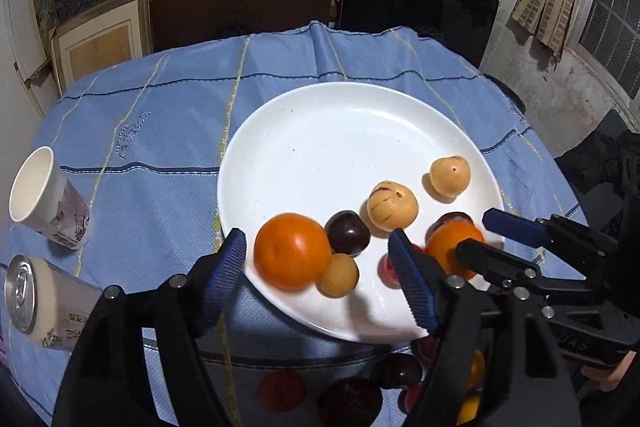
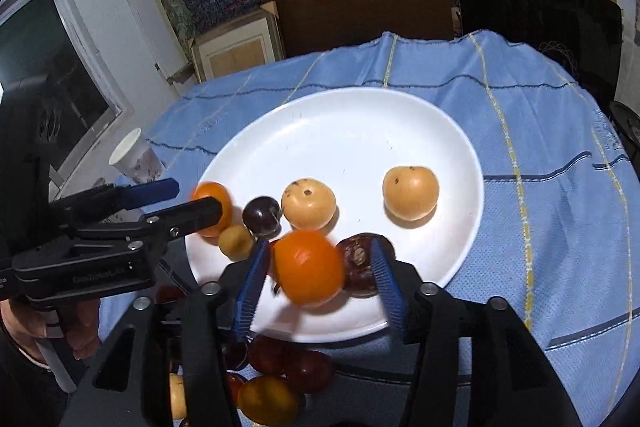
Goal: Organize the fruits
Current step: 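Carry the mandarin and orange over the white plate and open both tools, then withdraw both open tools from the plate toward the remaining fruits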
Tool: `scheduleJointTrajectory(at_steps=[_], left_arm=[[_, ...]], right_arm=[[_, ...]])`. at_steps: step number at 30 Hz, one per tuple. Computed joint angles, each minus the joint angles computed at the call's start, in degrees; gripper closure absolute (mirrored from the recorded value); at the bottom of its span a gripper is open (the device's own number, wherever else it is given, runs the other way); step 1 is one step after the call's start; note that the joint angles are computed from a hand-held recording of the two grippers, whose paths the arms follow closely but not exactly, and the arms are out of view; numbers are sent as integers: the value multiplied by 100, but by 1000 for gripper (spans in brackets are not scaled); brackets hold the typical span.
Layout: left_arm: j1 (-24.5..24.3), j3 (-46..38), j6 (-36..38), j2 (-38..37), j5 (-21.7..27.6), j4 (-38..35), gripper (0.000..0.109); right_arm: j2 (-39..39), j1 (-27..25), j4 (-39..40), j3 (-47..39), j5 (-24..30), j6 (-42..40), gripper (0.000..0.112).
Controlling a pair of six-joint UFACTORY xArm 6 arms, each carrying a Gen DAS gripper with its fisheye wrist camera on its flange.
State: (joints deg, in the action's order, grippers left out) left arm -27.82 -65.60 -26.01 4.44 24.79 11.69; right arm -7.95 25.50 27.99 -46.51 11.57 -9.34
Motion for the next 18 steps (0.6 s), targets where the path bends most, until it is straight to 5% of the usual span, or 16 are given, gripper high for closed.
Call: scheduleJointTrajectory(at_steps=[18], left_arm=[[-359, 2224, -1029, -2243, -10, 815, 27]], right_arm=[[-2479, -66, -470, 2278, 117, 990, 50]])
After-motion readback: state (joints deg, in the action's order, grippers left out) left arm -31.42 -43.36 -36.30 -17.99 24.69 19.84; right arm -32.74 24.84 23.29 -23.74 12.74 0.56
